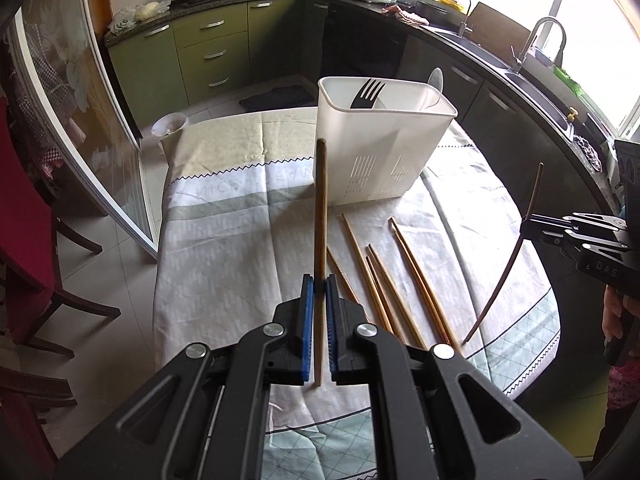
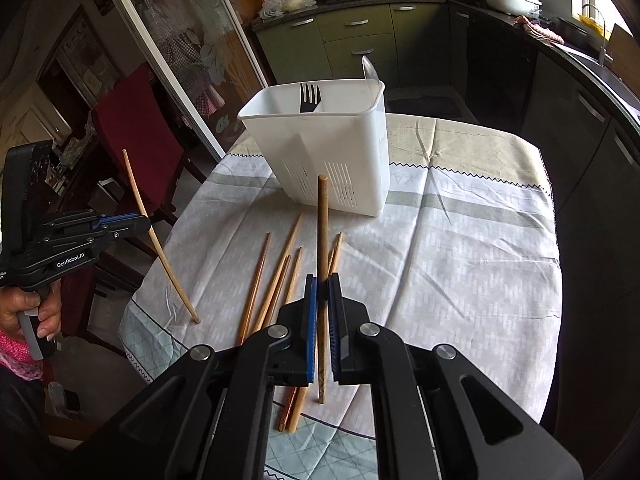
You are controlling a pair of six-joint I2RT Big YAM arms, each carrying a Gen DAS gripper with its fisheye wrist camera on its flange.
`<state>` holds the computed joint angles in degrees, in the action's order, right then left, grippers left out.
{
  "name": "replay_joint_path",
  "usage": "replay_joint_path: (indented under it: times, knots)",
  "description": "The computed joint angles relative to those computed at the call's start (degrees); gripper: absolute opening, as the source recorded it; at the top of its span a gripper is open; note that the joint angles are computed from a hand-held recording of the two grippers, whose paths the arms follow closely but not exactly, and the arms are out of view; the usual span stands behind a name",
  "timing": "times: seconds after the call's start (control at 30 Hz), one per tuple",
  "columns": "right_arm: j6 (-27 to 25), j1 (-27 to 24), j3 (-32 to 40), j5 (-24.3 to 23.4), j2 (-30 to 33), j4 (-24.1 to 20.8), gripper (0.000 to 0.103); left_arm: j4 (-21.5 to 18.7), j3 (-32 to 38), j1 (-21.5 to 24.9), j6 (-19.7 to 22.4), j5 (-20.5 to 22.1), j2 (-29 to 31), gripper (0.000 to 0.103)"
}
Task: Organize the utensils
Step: 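Raise both chopsticks upright into the white basket and open both tools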
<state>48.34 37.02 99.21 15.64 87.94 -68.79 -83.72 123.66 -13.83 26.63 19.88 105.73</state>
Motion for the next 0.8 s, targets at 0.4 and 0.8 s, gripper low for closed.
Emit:
replay_joint_path:
  times: [0.4, 0.8]
  knots:
    - [-0.86, 0.35, 1.59, 1.74, -0.60, -0.09, 0.006, 0.93, 1.41, -0.48, -0.45, 2.83, -1.03, 0.006]
    - [-4.36, -0.34, 10.34, 4.52, 0.86, -2.14, 0.006, -1.90, 13.49, -1.29, -2.69, 7.14, 2.24, 0.006]
